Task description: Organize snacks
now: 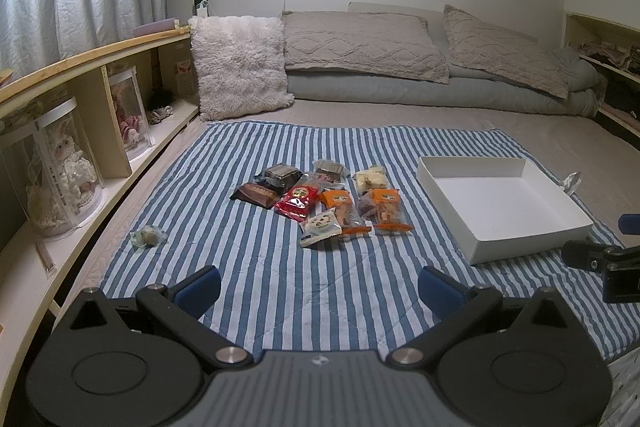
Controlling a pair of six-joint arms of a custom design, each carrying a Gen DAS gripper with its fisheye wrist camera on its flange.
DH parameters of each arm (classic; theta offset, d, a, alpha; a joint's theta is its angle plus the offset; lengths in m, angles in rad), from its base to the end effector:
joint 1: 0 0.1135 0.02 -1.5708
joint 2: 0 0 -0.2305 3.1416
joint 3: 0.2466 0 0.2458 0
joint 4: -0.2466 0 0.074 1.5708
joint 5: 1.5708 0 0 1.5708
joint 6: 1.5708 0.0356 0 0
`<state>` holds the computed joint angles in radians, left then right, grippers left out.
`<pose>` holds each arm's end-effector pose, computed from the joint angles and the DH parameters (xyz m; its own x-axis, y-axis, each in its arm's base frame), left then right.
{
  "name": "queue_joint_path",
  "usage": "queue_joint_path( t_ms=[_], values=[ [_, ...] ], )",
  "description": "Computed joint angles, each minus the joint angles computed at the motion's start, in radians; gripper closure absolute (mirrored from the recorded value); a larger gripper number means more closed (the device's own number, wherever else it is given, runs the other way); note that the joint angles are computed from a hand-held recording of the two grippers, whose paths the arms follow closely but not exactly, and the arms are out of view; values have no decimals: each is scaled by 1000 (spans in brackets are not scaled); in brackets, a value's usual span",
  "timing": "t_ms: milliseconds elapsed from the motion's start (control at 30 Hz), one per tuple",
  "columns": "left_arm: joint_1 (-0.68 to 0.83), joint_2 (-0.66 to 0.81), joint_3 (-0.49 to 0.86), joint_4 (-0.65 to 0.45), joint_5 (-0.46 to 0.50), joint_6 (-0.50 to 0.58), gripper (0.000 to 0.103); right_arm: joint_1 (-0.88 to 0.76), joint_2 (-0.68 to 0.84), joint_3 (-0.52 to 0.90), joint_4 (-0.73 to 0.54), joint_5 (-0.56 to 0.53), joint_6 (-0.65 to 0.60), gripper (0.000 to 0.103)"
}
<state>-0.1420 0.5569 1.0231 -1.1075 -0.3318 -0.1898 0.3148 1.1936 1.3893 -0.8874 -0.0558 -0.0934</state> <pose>0.0972 -0.0022 0.3317 -0.5581 -0.1004 -0.8237 -0.2341 0.9714 0.0402 0.2291 0.0767 0.3631 -0.5712 -0.2839 -0.7701 -0.4050 0.9136 -0.0364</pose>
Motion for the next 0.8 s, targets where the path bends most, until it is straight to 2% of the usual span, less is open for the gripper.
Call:
queue_joint_path(
  t_ms=[133,367,567,667,800],
  values=[
    [-21,-1,-3,7,-27,-24,0,2,-3,-7,7,0,3,1],
    [145,-3,4,55,66,44,0,24,-5,-25,60,0,-12,1],
    [274,59,59,102,125,106,0,5,52,50,71,-71,-26,1],
    [364,111,104,127,173,139,0,16,91,94,82,-72,-36,1],
    [412,196,156,204,170,171,0,28,162,157,112,-82,-31,1]
  ],
)
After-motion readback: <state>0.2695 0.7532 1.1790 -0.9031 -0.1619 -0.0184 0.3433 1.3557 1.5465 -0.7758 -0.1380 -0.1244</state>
